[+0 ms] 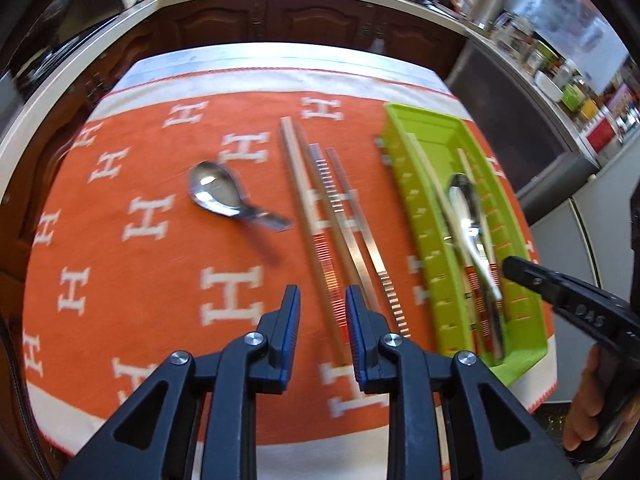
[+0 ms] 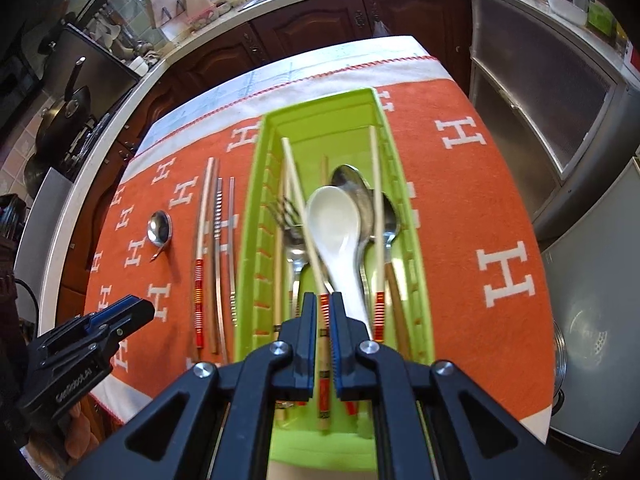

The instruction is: Organize utensils

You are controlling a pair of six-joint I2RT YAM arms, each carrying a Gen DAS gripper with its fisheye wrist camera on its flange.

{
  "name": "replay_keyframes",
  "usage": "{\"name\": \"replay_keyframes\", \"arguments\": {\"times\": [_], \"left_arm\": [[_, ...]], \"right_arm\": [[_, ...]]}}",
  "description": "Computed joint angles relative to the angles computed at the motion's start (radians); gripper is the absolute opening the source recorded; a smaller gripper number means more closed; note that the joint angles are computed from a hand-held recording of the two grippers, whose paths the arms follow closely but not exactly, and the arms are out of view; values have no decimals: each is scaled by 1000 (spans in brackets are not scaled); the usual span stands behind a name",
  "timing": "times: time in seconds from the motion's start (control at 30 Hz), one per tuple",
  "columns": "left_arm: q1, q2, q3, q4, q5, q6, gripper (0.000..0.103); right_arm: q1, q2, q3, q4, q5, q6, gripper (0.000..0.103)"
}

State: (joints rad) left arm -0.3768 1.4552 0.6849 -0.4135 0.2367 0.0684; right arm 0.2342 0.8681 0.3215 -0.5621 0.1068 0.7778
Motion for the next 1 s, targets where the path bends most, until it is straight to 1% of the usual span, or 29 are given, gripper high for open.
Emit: {"name": "replay_keyframes", "arguments": {"times": [0.13,0.17,0.2,0.27,0.3,0.4,0.6,0.73,1.0], "left_arm": [[134,4,-3,-15,30,71,22],[167,8,1,-21,42,88,25],[185,19,7,-21,47,93,31],[233,33,14,-19,61,110,41],[253,42,18,-14,67,117,42],[298,75,42,-7,81,126,42],[347,211,118,52,111,115,43],[339,323,181,117,112,92,43],[304,531,329,205,171,38,43]], "right_arm": [[79,40,34,10,24,48,6],[98,53,42,15,30,59,7],[122,74,54,25,37,70,7],[155,111,72,42,45,85,6],[166,131,82,52,47,90,6],[187,186,109,84,45,95,6],[193,299,163,143,35,81,6],[179,374,197,184,23,62,6],[151,531,273,249,2,17,7]]}}
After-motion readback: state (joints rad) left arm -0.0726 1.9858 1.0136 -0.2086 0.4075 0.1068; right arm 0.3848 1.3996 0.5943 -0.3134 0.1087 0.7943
